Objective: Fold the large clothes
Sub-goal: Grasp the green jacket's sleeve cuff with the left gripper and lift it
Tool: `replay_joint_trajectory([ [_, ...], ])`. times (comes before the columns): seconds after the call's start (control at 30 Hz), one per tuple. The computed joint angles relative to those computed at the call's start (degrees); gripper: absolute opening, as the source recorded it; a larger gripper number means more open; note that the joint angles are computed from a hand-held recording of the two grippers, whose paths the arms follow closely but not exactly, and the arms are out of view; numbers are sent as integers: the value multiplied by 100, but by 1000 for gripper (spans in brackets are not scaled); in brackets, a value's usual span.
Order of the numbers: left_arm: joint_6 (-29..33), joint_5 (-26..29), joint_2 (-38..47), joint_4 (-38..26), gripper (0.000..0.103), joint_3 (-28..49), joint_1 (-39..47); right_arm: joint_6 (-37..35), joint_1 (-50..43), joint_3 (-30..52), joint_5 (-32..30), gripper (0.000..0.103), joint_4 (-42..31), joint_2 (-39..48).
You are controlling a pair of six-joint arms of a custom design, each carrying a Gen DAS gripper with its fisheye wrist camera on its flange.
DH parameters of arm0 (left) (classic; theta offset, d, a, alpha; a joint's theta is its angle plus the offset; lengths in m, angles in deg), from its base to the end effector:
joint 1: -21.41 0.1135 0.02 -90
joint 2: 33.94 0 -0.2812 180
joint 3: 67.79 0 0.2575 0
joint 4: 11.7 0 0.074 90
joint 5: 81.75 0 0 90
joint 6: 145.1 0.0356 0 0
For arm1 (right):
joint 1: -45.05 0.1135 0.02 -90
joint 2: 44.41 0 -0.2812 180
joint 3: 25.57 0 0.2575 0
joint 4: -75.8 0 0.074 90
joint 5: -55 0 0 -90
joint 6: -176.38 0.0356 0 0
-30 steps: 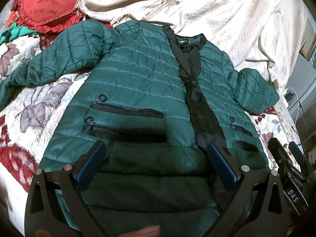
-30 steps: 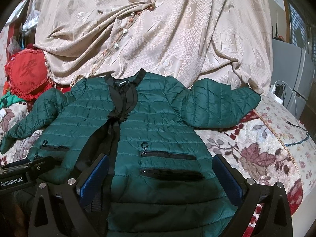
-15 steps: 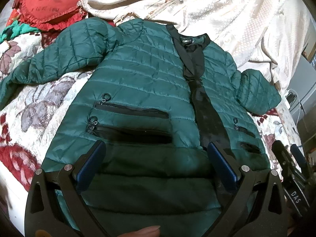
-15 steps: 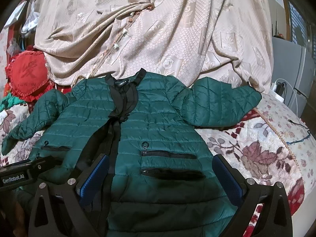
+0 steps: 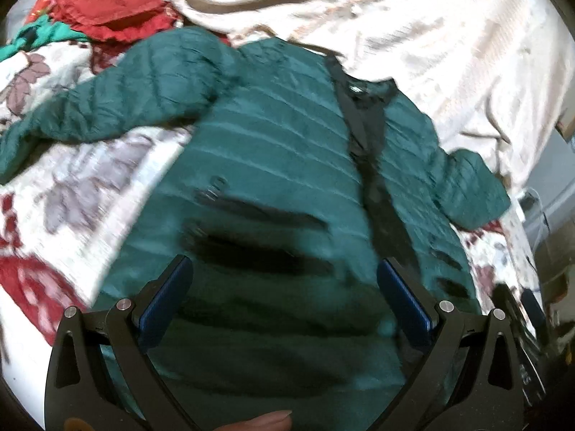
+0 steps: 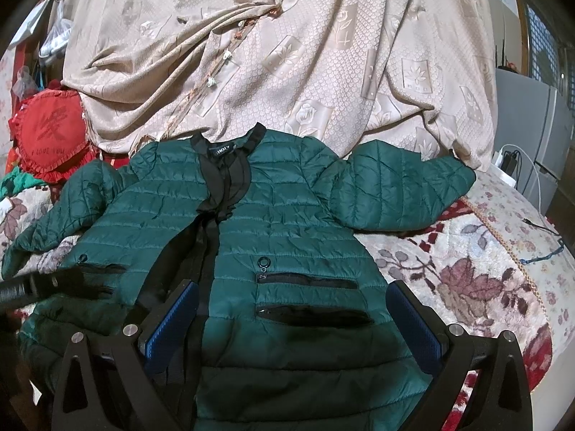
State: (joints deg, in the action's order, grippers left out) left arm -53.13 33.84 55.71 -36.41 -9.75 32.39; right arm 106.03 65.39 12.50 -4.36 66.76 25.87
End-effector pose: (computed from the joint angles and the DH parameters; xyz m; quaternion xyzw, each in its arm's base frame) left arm 0.2939 0.0414 0.1714 -0.0094 0.9355 -0.1788 0.3046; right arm 0.2141 0.0600 0.1720 0.1037 0.8791 -0.0900 0.4563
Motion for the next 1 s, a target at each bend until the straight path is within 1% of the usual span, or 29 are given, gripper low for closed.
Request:
replay_joint_trajectory([
  [0.07, 52, -240, 161, 106, 103, 202, 175, -6, -33, -44, -36, 103, 94, 0],
  [0.13, 129, -258, 405, 90, 103, 501, 481, 1, -63, -79, -86, 103, 136, -19],
  [0.17, 191, -175, 549, -6, 103, 703, 637, 2, -80, -86, -112, 103, 139, -29],
  [0.23, 326, 267, 935, -126, 103, 1170, 1023, -12, -119, -91, -165, 103, 137, -48],
  [0.27, 367, 361, 1083, -154, 103, 1333, 1149, -14, -122, -97, -179, 103, 141, -54],
  [0.3, 439, 311, 1294, -182, 103, 1555, 1273, -18, -129, -97, -190, 103, 132, -68],
  [0.37, 640, -11, 1733, -500, 103, 2065, 1428, -7, -136, -110, -199, 103, 133, -103],
  [0.47, 649, -434, 2437, -588, 103, 2583, 1691, 9, -160, -84, -246, 103, 107, -96],
  [0.57, 708, -737, 2947, -661, 103, 2836, 1837, 3, -174, -54, -277, 103, 66, -87],
  [0.6, 722, -710, 3182, -709, 103, 2946, 1904, 2, -165, -37, -275, 103, 47, -71],
  [0.67, 831, -511, 3059, -247, 103, 2610, 2005, -7, -162, -24, -275, 103, 20, -68],
  [0.7, 903, -514, 3059, -274, 103, 2597, 2014, -15, -177, -31, -287, 103, 20, -82],
  [0.77, 1135, -227, 2981, -314, 103, 2492, 2143, 0, -181, -25, -296, 103, 43, -61],
  [0.83, 1228, 649, 3031, -519, 103, 2551, 2550, 7, -179, -29, -304, 103, 53, -60],
  [0.87, 1142, 1347, 3195, -649, 103, 2734, 2855, 8, -171, -21, -298, 103, 53, -48],
  [0.9, 969, 1769, 3340, -766, 103, 2933, 3059, 4, -164, -12, -291, 103, 47, -36],
  [0.97, 493, 2254, 3736, -939, 102, 3442, 3341, -12, -178, -21, -305, 103, 31, -51],
  [1.0, 167, 2723, 4141, -1168, 102, 3945, 3512, -16, -166, -14, -297, 103, 22, -41],
])
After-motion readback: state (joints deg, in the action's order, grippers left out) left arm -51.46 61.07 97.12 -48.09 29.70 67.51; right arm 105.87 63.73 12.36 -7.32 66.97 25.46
